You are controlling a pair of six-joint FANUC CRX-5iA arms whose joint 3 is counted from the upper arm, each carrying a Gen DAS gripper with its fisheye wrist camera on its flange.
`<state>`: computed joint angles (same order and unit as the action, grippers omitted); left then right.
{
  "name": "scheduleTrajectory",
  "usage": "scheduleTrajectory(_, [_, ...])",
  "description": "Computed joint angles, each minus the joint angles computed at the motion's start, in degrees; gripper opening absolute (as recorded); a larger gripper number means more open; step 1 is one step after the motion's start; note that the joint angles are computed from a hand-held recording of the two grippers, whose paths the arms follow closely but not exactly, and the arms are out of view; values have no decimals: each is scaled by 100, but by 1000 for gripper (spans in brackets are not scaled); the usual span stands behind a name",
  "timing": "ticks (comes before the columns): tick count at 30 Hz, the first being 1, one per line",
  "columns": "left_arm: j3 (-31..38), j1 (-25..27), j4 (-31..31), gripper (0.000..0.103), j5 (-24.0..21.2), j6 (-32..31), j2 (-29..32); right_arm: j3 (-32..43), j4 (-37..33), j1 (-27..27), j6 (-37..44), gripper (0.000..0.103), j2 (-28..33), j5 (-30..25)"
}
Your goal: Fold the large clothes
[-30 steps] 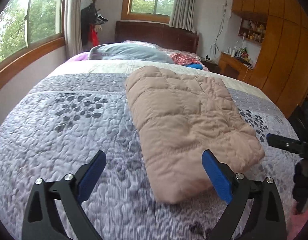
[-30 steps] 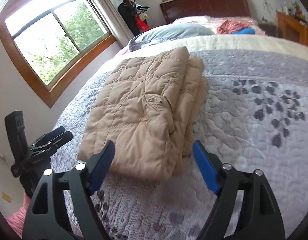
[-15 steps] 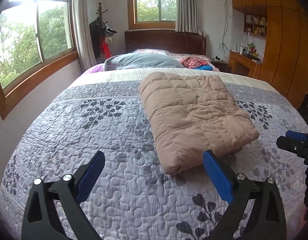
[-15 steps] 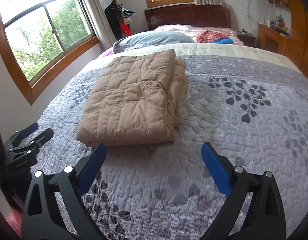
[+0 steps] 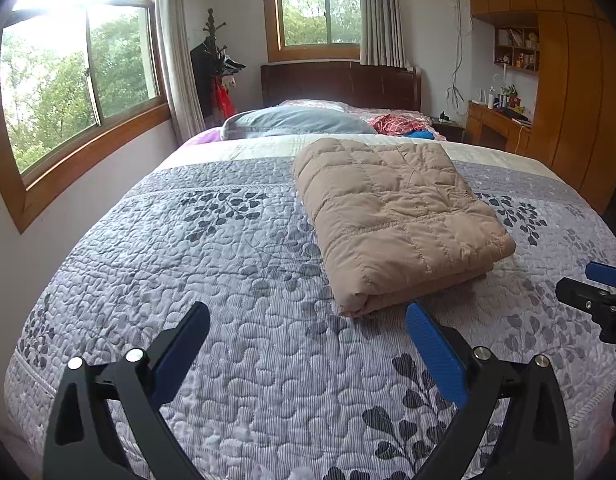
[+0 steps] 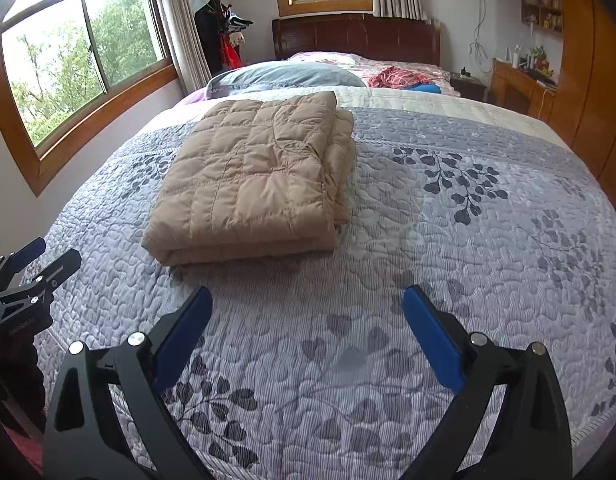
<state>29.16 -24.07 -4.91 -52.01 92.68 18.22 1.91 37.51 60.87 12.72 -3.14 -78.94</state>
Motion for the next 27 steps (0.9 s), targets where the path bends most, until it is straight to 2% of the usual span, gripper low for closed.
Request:
scheduleTrajectory(8, [-273, 25, 61, 99, 93, -6, -142, -80, -46, 93, -88, 96, -35, 13])
scheduleTrajectory(27, [-398, 65, 229, 99, 126, -181, -225, -73, -5, 147, -77, 96, -19, -6])
